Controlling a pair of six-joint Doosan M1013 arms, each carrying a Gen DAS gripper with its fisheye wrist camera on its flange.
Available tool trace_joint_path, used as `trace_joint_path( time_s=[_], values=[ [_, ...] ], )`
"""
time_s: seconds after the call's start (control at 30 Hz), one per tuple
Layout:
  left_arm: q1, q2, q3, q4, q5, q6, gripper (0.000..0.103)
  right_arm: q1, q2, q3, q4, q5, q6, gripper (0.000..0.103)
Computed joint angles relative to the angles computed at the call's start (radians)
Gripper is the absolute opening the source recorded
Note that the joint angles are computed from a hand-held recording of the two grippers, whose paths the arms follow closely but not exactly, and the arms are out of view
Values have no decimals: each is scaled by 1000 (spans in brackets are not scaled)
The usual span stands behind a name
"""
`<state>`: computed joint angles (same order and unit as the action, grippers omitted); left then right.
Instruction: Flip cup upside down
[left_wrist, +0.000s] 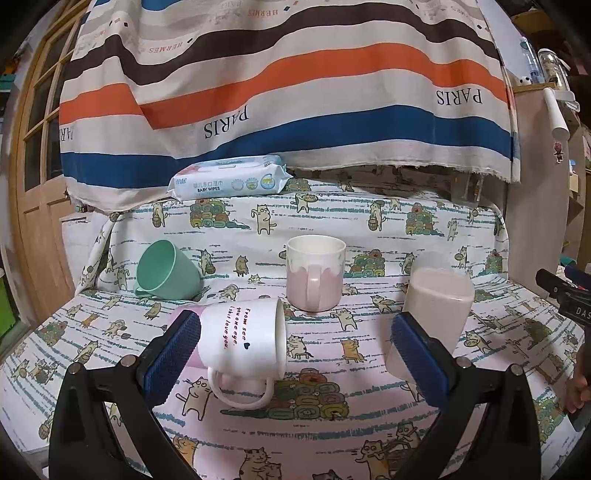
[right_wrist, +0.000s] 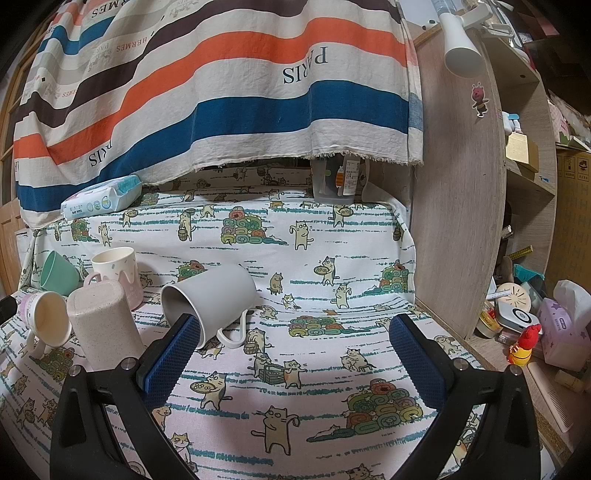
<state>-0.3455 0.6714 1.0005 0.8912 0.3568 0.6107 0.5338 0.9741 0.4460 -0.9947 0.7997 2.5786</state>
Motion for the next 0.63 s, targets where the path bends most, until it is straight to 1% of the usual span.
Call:
trace_joint_path(
  time_s=[0.5,0.6,0.63],
  values=[
    [0,0,-1,-4,1,3,103,0,0,0,1,0,-1,103],
    [1,0,-2,-43,-4,42,103,0,0,-1,1,0,-1,103],
    [1,1,-3,-40,-1,39,103,0,0,-1,1,1,-1,103]
  ],
)
